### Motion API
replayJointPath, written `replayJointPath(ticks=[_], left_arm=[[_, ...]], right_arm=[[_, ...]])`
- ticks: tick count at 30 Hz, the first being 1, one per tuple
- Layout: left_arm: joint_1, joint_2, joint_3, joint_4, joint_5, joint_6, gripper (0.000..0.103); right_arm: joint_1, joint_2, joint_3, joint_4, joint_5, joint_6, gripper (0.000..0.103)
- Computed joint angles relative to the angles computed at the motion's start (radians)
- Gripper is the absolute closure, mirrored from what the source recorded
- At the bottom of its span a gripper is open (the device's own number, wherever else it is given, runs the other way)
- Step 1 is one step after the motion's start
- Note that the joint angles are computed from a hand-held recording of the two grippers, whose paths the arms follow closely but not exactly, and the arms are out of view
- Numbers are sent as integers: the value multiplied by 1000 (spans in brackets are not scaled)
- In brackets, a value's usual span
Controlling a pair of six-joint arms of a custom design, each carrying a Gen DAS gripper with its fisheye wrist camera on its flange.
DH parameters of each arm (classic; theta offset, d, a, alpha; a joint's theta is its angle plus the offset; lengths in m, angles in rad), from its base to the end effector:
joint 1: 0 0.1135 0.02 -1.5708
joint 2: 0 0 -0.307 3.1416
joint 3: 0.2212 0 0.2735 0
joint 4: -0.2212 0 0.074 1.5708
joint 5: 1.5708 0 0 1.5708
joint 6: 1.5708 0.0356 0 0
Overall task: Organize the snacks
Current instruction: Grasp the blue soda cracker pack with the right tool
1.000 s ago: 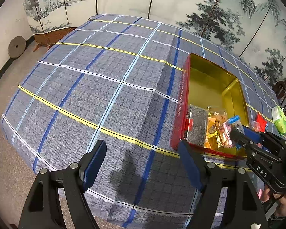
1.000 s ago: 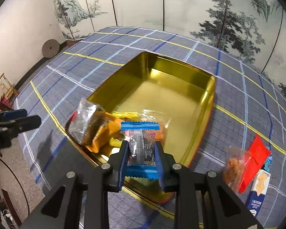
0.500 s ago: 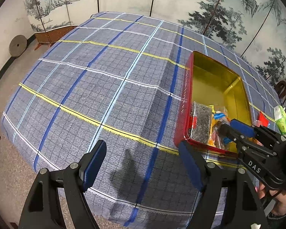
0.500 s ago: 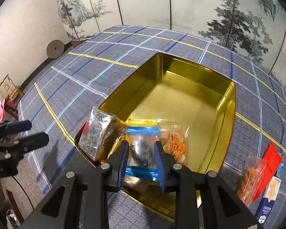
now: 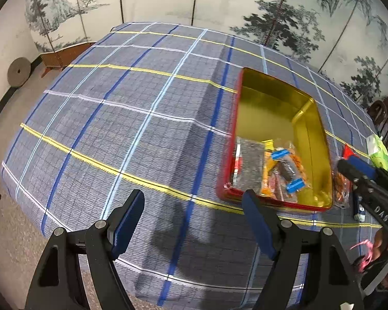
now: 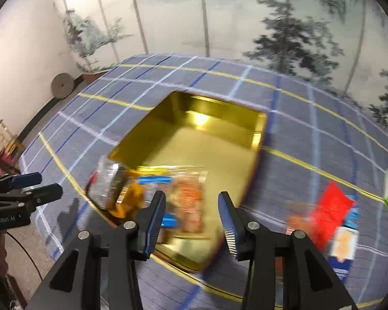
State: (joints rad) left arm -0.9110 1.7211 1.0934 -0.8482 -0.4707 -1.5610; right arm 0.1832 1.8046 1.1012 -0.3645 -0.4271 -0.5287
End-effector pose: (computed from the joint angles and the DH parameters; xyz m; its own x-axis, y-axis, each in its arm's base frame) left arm 0.2133 -0.2486 0.2036 -0.6838 -0.5725 -0.4524 -0.6035 0.7922 -0.0903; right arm 0.3756 0.0846 0.1921 -0.5612 -0.5709 -0.5992 -0.7472 0.6608 0.0703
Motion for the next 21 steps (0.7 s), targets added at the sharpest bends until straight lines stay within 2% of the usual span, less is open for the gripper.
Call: replayJointPath(ticks=[6,14,16,21], left_arm=[[-5,53,80,-23,-9,34,28],[-10,147,215,-55,-7,106,28],[-12,175,257,-70,-7,125,28],[-19,235,352,-94,-12,167,27]], right_arm=[[-146,55,48,11,35,-25,58],[-279,201,112,48,145,-37,56],[-293,227,122,61,159,-17,48],[-304,267,131,95,177,14,45]])
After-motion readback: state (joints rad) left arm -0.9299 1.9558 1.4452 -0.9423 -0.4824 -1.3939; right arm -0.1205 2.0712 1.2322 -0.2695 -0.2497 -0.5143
